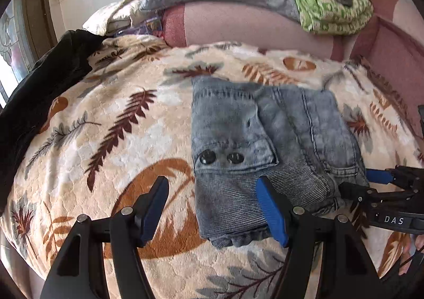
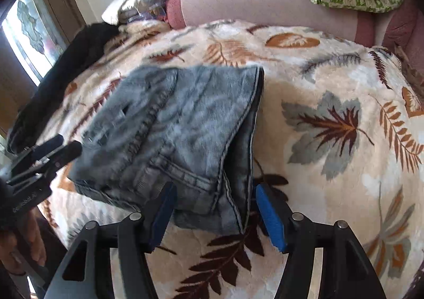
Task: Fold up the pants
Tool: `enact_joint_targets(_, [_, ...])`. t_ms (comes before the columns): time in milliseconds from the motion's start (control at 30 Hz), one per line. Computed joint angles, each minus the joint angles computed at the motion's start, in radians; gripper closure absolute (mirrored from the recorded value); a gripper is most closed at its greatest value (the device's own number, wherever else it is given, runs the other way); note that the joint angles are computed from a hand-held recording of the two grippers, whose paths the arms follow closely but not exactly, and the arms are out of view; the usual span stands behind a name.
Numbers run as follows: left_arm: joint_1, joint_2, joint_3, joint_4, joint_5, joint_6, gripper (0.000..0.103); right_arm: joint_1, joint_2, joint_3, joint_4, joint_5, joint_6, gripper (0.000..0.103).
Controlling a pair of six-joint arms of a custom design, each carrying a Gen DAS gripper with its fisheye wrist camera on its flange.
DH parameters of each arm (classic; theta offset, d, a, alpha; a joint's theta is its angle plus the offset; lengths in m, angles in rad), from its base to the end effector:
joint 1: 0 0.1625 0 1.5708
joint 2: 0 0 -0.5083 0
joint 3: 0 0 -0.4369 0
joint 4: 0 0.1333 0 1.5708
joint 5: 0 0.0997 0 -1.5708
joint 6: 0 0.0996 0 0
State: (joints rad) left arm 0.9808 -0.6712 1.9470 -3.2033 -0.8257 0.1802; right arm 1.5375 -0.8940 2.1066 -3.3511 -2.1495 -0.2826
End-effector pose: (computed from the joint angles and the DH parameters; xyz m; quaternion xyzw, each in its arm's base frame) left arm -0.1914 -0.6469 0.0268 0.2845 0.8738 -0.2347 0.3171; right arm 0.0588 -0.6027 0.1329 0.0351 -0.9229 0.2220 0.3127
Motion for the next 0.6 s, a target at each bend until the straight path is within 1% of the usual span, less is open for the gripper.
enact_joint_targets(33, [0.0,0.008,0.001,-0.003,0.016,-0.004,0.034,-0.007,-0.003,0.002,0.001,0.009,0.009,0.036])
enact_joint_targets(67, [0.0,0.009,0.009,-0.039,0.014,0.001,0.034,-0.009,-0.006,0.008,-0.021,0.014,0.019,0.034])
enact_joint_targets(100, [-0.001,-0.001,0.016,-0.038,0.007,-0.013,0.034,-0.005,-0.017,0.011,-0.015,0.012,0.032,0.032])
enact_joint_targets(167, [-0.009,-0.027,0.026,0.0,-0.002,-0.049,0.034,0.01,-0.034,0.028,-0.045,0.006,0.018,0.032])
enact_joint_targets(267, [-0.032,-0.045,0.059,-0.067,0.02,-0.026,0.034,0.039,-0.053,0.073,-0.149,-0.006,-0.031,0.029])
enact_joint_targets(333, [-0.045,-0.059,0.081,-0.094,0.024,-0.031,0.034,0.054,-0.062,0.111,-0.224,0.0,-0.038,0.023])
enact_joint_targets(400, [-0.054,-0.074,0.099,-0.103,0.019,-0.045,0.034,0.066,-0.064,0.143,-0.287,0.005,-0.042,0.022])
enact_joint_targets(600, [-0.081,-0.092,0.147,-0.129,0.042,-0.07,0.033,0.092,-0.041,0.202,-0.401,-0.002,-0.043,0.02])
